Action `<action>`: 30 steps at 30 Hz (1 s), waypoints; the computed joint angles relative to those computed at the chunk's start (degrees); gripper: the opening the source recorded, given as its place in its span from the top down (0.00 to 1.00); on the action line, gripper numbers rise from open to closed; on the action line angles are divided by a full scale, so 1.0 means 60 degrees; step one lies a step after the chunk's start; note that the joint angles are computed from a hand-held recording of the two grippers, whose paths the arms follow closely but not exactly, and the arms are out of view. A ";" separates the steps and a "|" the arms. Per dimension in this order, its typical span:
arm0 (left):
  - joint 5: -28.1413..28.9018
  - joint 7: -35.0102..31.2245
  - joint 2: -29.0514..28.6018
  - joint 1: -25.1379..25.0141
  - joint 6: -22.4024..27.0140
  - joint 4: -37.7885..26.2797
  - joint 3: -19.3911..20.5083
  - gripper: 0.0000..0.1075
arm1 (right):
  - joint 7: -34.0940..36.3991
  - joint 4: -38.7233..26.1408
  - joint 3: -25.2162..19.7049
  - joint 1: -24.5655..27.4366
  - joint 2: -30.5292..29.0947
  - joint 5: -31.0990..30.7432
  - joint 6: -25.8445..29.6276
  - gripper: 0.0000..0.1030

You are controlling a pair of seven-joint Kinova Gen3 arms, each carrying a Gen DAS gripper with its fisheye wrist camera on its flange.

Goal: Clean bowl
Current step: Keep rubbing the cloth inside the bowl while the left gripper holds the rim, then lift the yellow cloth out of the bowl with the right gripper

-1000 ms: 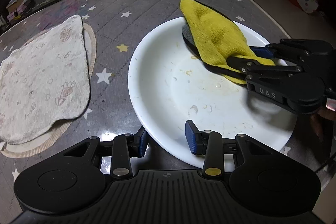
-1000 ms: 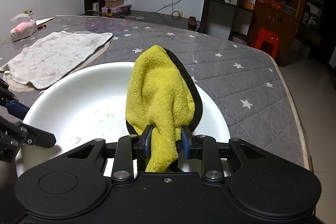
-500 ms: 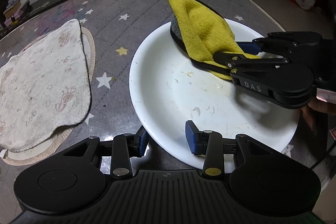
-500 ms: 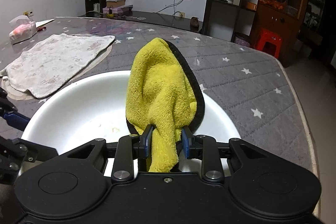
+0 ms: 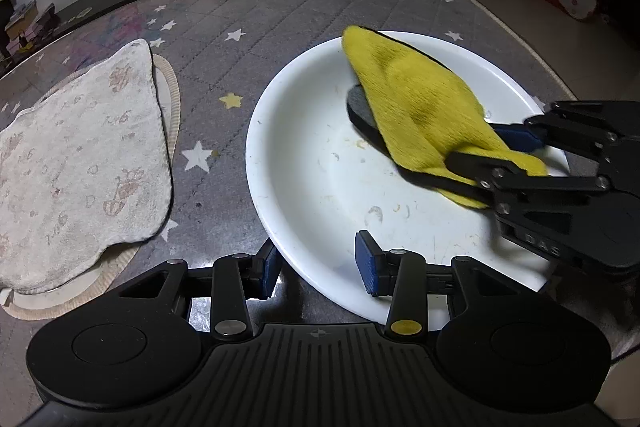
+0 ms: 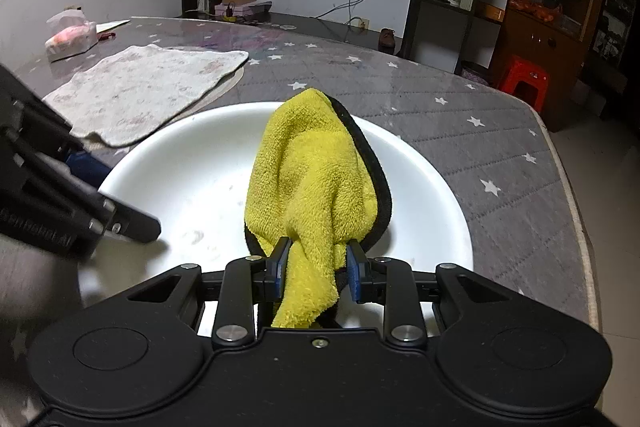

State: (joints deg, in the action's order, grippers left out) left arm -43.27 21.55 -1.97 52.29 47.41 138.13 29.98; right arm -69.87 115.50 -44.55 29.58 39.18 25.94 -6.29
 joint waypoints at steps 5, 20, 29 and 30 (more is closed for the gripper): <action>-0.0030 0.0059 -0.0022 -0.0067 -0.0064 0.0041 0.0008 0.61 | -0.0111 -0.0082 0.0289 -0.0162 -0.0091 -0.0170 -0.0080 0.71; -0.0174 0.0015 0.0092 -0.0207 0.0106 -0.0002 -0.0135 0.68 | -0.1420 -0.0520 0.1165 -0.1198 0.0219 0.0427 -0.0740 0.71; -0.0520 0.0837 -0.0106 -0.0299 -0.0177 0.0365 0.0054 0.62 | -0.2295 -0.0158 0.0708 -0.0661 0.0303 0.1453 -0.1008 0.72; -0.0592 0.0980 -0.0090 -0.0278 -0.0191 0.0399 0.0075 0.62 | -0.2404 -0.0098 0.0715 -0.0621 0.0268 0.1565 -0.1061 0.72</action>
